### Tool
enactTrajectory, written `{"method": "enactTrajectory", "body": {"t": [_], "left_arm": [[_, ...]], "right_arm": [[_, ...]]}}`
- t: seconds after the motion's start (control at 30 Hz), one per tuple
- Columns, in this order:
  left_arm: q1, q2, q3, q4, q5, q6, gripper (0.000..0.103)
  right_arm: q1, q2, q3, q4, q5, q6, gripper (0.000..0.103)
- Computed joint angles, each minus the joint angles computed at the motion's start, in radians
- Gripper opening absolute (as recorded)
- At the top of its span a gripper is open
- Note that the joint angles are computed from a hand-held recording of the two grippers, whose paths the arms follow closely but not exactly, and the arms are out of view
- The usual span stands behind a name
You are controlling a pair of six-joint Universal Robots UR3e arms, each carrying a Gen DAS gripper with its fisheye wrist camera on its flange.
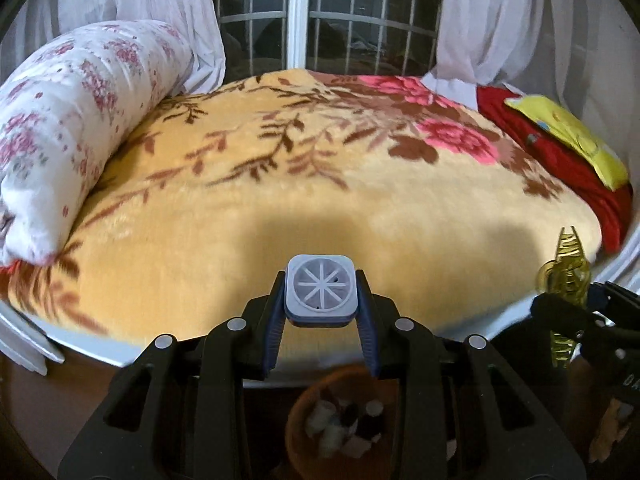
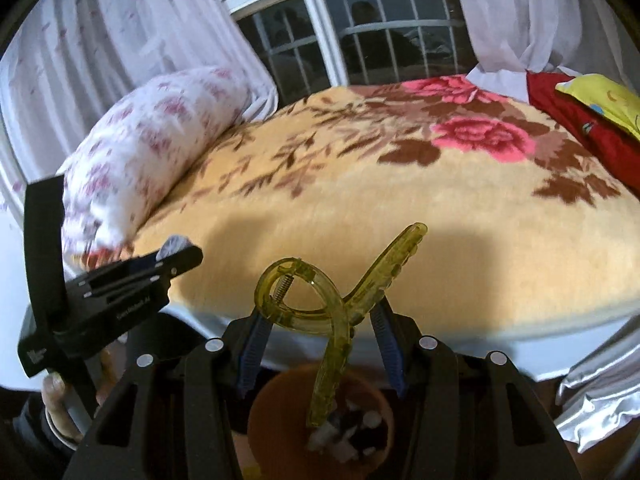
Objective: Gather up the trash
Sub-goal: 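Carry the hair clip and white cap to the bin and release them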
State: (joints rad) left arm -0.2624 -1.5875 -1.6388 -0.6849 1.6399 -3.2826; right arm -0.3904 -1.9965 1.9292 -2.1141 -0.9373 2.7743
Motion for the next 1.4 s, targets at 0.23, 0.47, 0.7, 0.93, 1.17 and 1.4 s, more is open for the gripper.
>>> {"method": "enactTrajectory", "body": {"t": [0.23, 0.47, 0.7, 0.93, 1.17, 1.4], "left_arm": [[-0.060, 0.108, -0.194, 0.004, 0.011, 0.019, 0.032], [-0.047, 0.090, -0.287, -0.053, -0.074, 0.021, 0.032], [-0.028, -0.020, -0.266, -0.088, -0.121, 0.023, 0.032], [-0.032, -0.175, -0.169, -0.187, -0.101, -0.003, 0.077], [-0.022, -0.174, -0.182, -0.191, -0.115, -0.011, 0.078], [-0.028, -0.004, -0.279, -0.051, -0.045, -0.060, 0.078]], "right_arm": [[-0.037, -0.178, 0.146, 0.196, -0.014, -0.137, 0.049], [0.012, -0.175, 0.251, 0.210, -0.119, -0.162, 0.049], [0.112, 0.014, 0.264, 0.094, -0.196, -0.102, 0.050], [0.186, 0.204, 0.225, 0.029, -0.260, -0.031, 0.066], [0.199, 0.191, 0.238, 0.008, -0.287, -0.014, 0.076], [0.130, -0.031, 0.295, 0.013, -0.288, 0.017, 0.090]]}}
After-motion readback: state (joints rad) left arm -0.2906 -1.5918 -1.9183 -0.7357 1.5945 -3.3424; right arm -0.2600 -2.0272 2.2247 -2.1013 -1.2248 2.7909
